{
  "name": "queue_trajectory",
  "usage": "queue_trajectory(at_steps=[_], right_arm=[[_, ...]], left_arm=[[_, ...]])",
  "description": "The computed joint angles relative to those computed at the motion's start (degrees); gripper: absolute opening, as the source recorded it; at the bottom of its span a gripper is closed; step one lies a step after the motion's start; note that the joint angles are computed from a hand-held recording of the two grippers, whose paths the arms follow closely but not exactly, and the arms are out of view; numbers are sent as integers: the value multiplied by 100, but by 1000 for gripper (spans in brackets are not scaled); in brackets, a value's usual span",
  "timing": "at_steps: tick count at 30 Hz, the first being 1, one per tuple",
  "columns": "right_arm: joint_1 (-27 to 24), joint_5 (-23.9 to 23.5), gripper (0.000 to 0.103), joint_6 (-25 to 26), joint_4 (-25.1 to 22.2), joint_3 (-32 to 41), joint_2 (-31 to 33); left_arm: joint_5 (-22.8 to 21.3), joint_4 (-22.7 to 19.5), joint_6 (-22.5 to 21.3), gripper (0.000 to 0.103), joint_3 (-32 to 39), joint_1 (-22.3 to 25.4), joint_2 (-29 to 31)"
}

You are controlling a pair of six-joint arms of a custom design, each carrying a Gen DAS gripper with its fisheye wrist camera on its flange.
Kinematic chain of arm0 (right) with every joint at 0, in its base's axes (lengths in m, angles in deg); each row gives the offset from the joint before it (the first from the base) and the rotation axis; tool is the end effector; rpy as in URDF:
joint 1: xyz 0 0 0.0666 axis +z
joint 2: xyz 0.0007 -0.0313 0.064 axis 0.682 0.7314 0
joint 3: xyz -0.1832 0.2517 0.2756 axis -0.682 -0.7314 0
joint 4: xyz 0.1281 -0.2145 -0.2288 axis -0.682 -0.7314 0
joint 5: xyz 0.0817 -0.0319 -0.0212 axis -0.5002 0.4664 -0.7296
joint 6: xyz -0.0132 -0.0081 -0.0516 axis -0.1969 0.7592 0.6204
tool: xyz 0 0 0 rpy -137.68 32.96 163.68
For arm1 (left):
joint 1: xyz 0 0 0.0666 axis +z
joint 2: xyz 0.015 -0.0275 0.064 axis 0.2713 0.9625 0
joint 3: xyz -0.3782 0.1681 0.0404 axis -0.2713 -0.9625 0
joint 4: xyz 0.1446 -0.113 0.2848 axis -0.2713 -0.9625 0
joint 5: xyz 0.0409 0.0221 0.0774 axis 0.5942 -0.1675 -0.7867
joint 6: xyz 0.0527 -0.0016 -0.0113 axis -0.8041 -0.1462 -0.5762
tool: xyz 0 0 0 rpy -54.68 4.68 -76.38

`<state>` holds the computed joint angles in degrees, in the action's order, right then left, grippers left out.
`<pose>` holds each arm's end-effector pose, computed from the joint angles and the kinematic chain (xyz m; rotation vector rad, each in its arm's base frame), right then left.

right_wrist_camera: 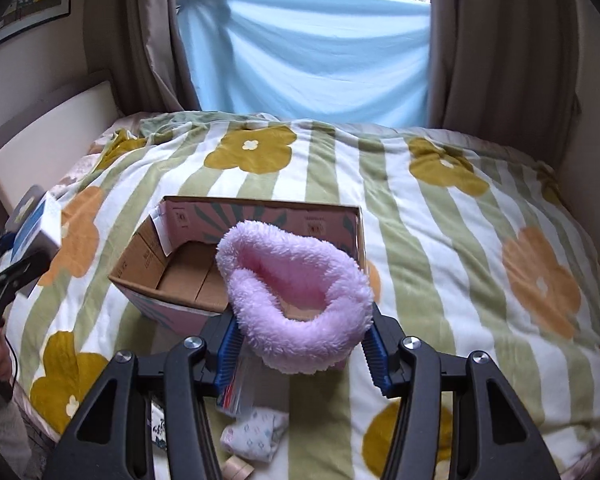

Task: Organize objects
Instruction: 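Carry both items over the pink box and open both tools to drop them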

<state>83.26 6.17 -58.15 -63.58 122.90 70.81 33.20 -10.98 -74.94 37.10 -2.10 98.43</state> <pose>0.4470 0.3541 0.4733 0.0711 2.3443 -0.0716 0.5147 -0.1740 0.4562 0.5752 2.0949 -0.3446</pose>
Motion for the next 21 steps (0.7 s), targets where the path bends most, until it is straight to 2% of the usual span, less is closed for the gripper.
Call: queue_trajectory(at_steps=[3,6,11,14,21], right_arm=[[-230,-330,49,209,-238,583,350],[-472,-874,49,308,-302,1019,663],[-767,-1311,49,351,-529,1641,1199],[-878,-1491,49,362,-571,1820,1463],[-1005,-1723,49,367,-493,1821,1712]], left_arm=[[-101,-544,24,95,867,-99,594],[-138,-1089,75,95,1702,-183,1189],[-285,-1823,137,95,2830,-291,2047],[-440,-2056,88,95,3200,-333,2403],[-438,-2363,139,95,3610,-355,2848]])
